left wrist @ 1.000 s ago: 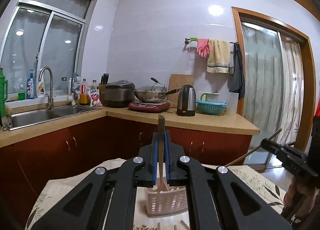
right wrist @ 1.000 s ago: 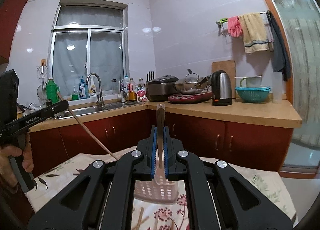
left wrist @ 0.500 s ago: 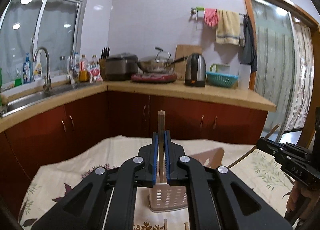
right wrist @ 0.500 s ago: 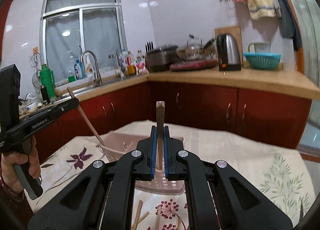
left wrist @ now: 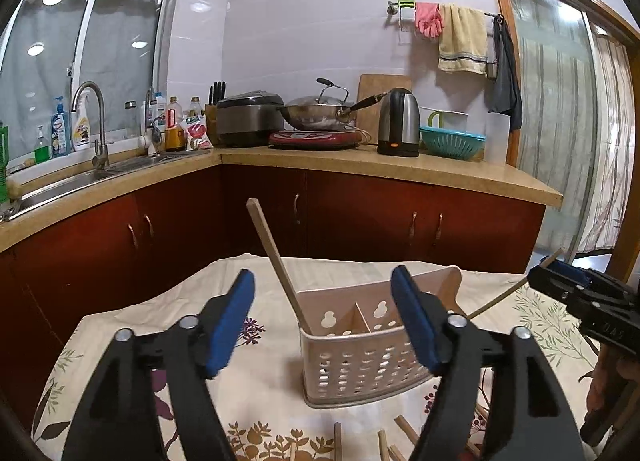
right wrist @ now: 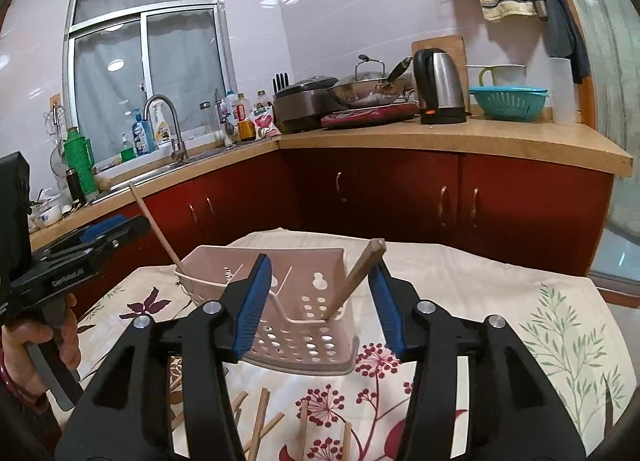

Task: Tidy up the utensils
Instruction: 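Open both tools to drop the chopsticks into the holder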

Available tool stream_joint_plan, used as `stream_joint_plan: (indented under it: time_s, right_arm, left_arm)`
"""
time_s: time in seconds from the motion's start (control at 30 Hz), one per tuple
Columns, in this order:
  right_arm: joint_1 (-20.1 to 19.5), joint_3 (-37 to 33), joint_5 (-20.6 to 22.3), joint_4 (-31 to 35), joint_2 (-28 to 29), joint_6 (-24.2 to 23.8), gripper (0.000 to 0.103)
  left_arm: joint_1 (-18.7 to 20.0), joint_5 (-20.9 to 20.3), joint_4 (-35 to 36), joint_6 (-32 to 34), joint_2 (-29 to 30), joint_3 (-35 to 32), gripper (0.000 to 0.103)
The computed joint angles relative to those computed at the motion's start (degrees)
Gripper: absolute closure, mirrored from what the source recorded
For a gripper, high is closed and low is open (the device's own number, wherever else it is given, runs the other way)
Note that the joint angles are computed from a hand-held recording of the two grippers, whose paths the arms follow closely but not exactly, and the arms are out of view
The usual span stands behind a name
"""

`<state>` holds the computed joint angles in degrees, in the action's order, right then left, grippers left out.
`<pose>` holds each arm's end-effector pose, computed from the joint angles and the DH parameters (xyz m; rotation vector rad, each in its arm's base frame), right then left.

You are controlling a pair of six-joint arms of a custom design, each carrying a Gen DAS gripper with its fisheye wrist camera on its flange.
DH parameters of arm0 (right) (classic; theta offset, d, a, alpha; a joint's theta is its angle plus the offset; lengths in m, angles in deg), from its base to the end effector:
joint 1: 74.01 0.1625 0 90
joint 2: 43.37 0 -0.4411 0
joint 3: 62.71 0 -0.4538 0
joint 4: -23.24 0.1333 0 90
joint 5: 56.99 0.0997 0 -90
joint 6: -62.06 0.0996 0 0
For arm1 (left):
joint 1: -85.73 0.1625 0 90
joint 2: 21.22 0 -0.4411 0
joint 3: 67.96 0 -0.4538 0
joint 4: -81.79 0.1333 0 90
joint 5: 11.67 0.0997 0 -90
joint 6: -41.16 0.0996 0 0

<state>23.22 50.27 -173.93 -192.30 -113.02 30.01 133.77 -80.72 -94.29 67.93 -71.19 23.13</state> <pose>0.1611 -0.5692 0.3514 0.2697 -1.9600 1.5506 -0.3838 -0.6795 0.2064 1.3334 2.3105 -1.1560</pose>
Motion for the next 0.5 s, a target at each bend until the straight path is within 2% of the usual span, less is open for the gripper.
stream_joint_plan:
  time_s: [0.17,0.5]
  right_arm:
    - [1.3,2.7,-2.7,-3.9,-1.1,-1.7,0.044]
    - [2.8,13.6,-8.5,-15.0,-2.6,-2.3,0.046]
  left_arm:
    - [-0.5,1.5,-2.7,0.2,-2.2,3.4,0.025]
    - [-0.8,5.4,-6.6,-0.8,-8.9,14.7,0.023]
